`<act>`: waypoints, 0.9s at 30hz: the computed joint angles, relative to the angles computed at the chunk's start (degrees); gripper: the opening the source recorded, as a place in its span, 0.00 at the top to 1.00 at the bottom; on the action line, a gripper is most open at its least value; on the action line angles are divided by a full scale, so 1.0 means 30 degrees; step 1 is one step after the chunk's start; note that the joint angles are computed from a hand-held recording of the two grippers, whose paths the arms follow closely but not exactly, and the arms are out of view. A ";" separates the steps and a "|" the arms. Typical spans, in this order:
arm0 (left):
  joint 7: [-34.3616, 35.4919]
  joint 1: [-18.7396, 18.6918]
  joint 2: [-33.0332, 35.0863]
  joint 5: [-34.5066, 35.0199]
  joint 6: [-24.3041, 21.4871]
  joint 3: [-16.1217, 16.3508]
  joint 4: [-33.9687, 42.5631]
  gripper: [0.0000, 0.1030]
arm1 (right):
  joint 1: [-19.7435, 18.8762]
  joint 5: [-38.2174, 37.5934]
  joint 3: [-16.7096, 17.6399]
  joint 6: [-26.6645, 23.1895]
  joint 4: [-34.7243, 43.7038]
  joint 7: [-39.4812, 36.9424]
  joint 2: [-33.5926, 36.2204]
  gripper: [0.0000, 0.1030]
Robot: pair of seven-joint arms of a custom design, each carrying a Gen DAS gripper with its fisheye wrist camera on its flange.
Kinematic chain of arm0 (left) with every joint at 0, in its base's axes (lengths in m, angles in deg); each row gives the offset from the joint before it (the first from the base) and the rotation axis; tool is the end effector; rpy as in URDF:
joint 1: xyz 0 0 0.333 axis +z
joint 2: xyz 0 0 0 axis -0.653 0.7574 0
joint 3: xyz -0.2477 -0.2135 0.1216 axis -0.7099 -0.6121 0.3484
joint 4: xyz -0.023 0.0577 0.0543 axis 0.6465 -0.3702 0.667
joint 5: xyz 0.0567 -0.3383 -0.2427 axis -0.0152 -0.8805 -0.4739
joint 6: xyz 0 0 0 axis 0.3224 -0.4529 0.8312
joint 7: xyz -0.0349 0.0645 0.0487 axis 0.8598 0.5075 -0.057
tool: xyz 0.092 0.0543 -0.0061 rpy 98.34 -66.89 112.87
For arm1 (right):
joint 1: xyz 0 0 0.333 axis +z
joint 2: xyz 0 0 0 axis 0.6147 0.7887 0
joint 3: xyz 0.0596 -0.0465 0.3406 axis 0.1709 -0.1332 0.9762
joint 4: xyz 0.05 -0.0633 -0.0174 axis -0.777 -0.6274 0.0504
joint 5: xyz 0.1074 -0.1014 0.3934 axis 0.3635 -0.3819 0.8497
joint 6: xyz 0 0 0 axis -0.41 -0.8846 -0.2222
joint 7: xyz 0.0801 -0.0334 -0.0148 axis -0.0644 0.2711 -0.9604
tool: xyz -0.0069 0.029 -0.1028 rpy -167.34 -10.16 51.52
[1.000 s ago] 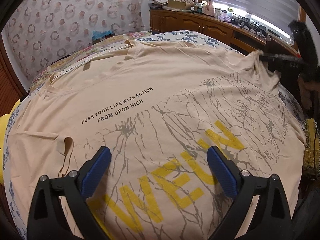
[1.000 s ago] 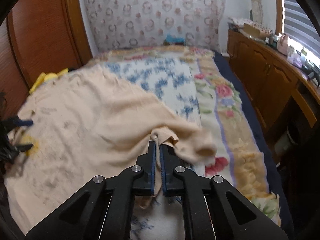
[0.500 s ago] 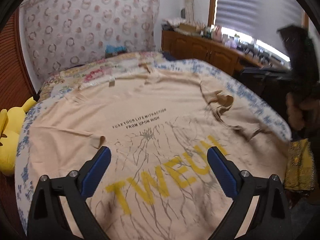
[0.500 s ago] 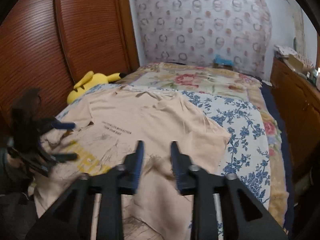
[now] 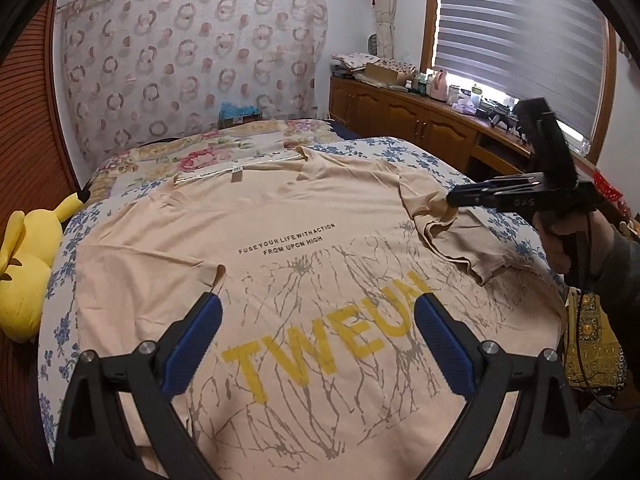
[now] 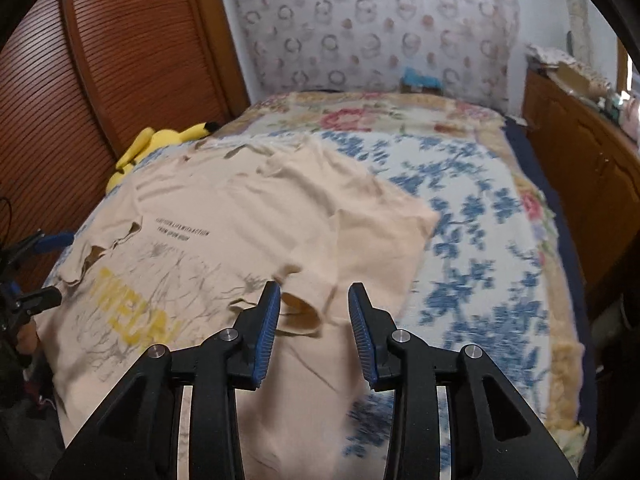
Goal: Fold small clothes
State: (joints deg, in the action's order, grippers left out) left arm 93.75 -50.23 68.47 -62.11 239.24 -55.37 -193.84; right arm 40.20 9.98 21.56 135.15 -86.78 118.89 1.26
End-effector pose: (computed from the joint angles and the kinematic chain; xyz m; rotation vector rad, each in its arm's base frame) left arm 0.5704 -0.1482 0.4948 -1.4736 2.0224 -1.0266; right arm 0.6838 0.0954 0.4726 -2.0369 1.2888 -0.3533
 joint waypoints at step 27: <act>0.2202 0.0313 -0.0486 -0.3630 -0.0057 0.0912 -0.0384 0.05 | 0.0060 -0.0045 0.1380 -0.0367 0.4179 -0.0874 0.2415 0.66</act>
